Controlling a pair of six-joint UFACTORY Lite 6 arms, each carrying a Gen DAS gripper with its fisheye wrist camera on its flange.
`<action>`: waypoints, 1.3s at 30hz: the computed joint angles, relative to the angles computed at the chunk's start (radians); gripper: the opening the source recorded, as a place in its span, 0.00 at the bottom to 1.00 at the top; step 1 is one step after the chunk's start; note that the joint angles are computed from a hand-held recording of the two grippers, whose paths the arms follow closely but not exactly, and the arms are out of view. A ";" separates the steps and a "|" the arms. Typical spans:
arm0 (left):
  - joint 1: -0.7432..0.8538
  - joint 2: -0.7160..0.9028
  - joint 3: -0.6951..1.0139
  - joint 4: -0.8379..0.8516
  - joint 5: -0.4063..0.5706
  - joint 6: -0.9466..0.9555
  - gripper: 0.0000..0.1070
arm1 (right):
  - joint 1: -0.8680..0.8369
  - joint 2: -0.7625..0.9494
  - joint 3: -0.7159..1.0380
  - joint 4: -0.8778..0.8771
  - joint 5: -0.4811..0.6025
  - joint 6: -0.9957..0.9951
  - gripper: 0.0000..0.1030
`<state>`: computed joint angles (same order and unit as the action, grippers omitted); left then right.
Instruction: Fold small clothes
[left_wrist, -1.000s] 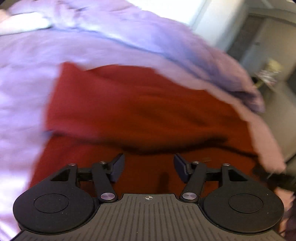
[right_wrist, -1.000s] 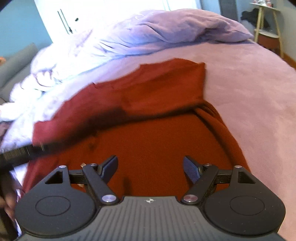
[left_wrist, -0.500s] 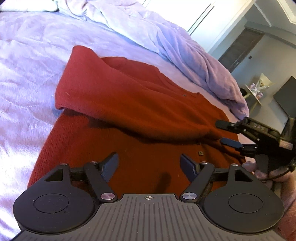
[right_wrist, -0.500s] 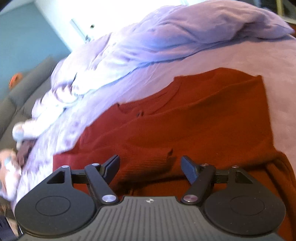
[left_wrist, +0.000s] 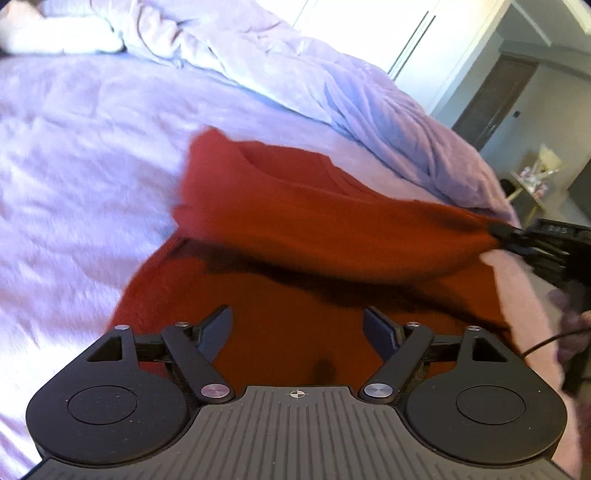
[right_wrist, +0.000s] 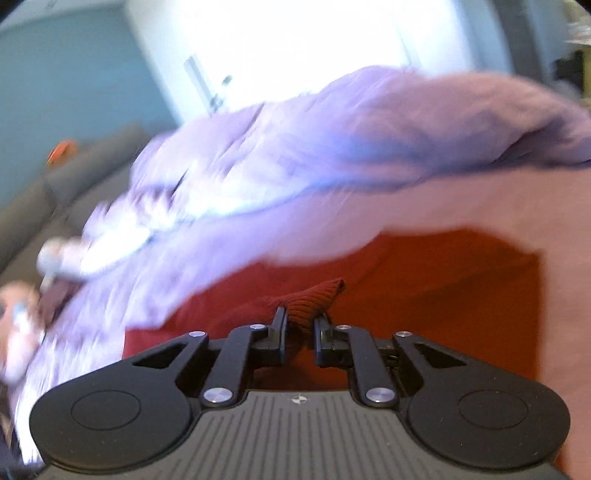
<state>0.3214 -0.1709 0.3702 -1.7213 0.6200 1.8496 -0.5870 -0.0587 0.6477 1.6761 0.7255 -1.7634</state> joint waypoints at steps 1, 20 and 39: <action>-0.028 0.005 0.007 -0.036 -0.032 0.009 0.78 | -0.027 0.015 0.026 0.006 -0.019 0.026 0.12; -0.094 0.088 0.070 -0.160 -0.149 0.047 0.82 | -0.090 0.276 0.118 -0.059 -0.095 0.004 0.25; -0.098 0.041 0.087 -0.057 -0.215 -0.066 0.82 | -0.011 0.206 0.031 0.887 -0.428 -1.047 0.00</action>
